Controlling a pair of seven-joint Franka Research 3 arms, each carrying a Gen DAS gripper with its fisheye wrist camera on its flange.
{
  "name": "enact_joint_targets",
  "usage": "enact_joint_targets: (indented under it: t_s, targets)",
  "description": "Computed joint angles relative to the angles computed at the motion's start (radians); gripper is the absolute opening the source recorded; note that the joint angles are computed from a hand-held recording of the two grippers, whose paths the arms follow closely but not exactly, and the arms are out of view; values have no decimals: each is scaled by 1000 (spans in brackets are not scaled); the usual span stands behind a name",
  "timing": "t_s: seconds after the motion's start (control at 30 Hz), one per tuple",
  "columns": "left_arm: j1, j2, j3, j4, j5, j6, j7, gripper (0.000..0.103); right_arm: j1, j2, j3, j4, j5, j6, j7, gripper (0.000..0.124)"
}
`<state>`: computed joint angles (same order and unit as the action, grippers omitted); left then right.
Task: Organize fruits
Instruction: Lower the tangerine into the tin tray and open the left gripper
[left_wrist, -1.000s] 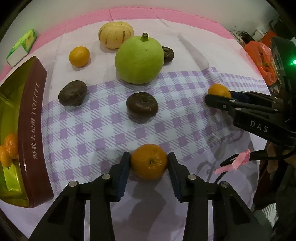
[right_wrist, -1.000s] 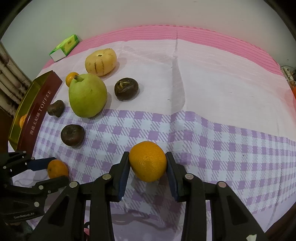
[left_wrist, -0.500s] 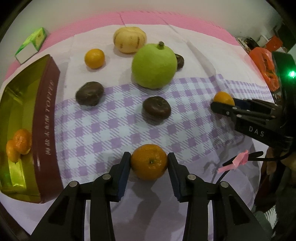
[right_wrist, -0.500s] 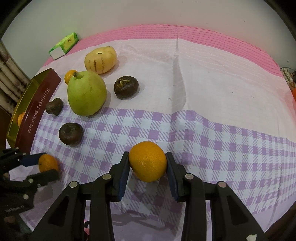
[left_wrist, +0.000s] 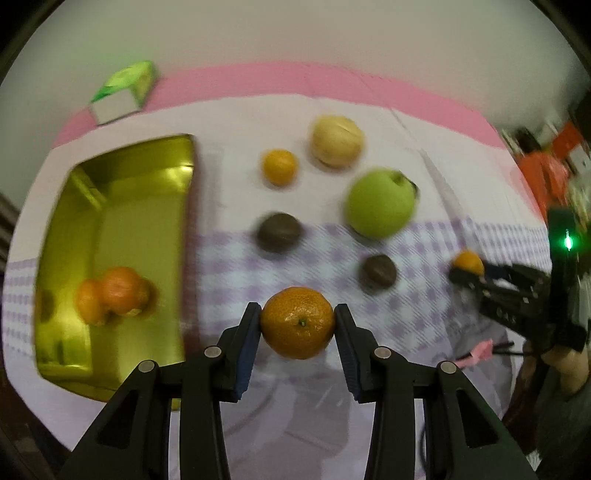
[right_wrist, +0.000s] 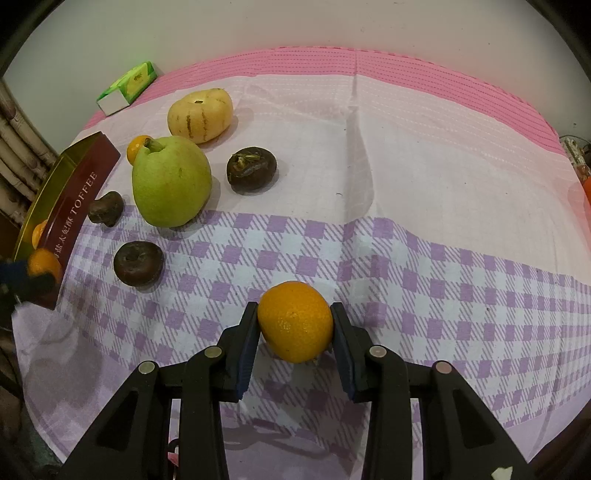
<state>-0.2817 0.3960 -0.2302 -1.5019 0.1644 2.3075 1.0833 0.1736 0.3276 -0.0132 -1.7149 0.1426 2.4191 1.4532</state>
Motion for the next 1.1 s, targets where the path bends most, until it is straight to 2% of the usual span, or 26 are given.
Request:
enact_joint_targets:
  t_s: [0.2,0.47,0.63,1.1]
  targets:
    - [39,-93,42,-102,35,19,-81,41,1,1,0,1,-1,0,0,35]
    - [94,-173,70,-195,96,-37,-181,41,1,2,0,0,-1,2,-1,35]
    - [119,-182,69,-224,93,-54,-203,41,1,2,-1,0,-2,3,1,35]
    - [133,-151,67,-220,89,-106,-212,41,3,3,-2,0,-6,7,4,35]
